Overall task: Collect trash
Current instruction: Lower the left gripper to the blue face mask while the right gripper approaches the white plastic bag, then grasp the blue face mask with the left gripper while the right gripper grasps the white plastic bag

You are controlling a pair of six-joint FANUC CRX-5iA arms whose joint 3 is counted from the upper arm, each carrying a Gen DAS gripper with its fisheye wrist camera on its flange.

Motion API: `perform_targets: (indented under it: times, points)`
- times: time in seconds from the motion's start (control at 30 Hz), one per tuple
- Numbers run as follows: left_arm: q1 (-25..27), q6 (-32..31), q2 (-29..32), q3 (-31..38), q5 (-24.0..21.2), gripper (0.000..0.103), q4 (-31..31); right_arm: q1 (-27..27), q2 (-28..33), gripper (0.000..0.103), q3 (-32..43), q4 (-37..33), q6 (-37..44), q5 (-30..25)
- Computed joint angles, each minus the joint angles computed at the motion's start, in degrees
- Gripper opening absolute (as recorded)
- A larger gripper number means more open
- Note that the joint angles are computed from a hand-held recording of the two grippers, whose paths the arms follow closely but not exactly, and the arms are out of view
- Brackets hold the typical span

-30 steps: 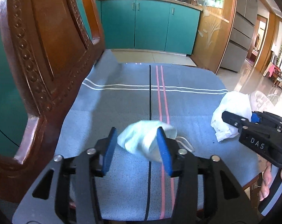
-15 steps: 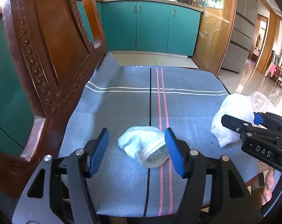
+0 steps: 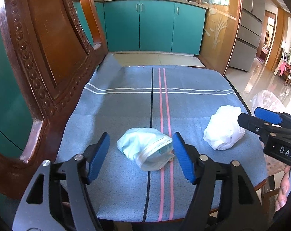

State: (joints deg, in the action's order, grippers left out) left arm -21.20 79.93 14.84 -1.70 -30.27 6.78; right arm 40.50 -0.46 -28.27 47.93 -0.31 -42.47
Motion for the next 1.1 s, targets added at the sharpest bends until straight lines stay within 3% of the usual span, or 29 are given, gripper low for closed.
perform_targets:
  times: [0.73,0.93,1.0,1.1]
  points:
    - [-0.76,2.86,0.96,1.84,-1.98,0.078,-2.79,-1.52,-0.75,0.068,-1.03,-0.51,-1.09,1.89]
    - [-0.6,2.96,1.0,1.8,-2.18,0.078,-2.56,-2.47,3.88,0.068,3.51,-1.16,1.68,-1.1]
    - [-0.46,2.91,0.89,1.62,-2.08,0.079,-2.44,-2.72,6.7,0.068,6.41,-4.47,4.08,-3.55]
    - [-0.16,2.82,0.81,1.37,-2.06,0.079,-2.18,-2.99,8.43,0.068,7.68,-7.83,6.5,-2.61]
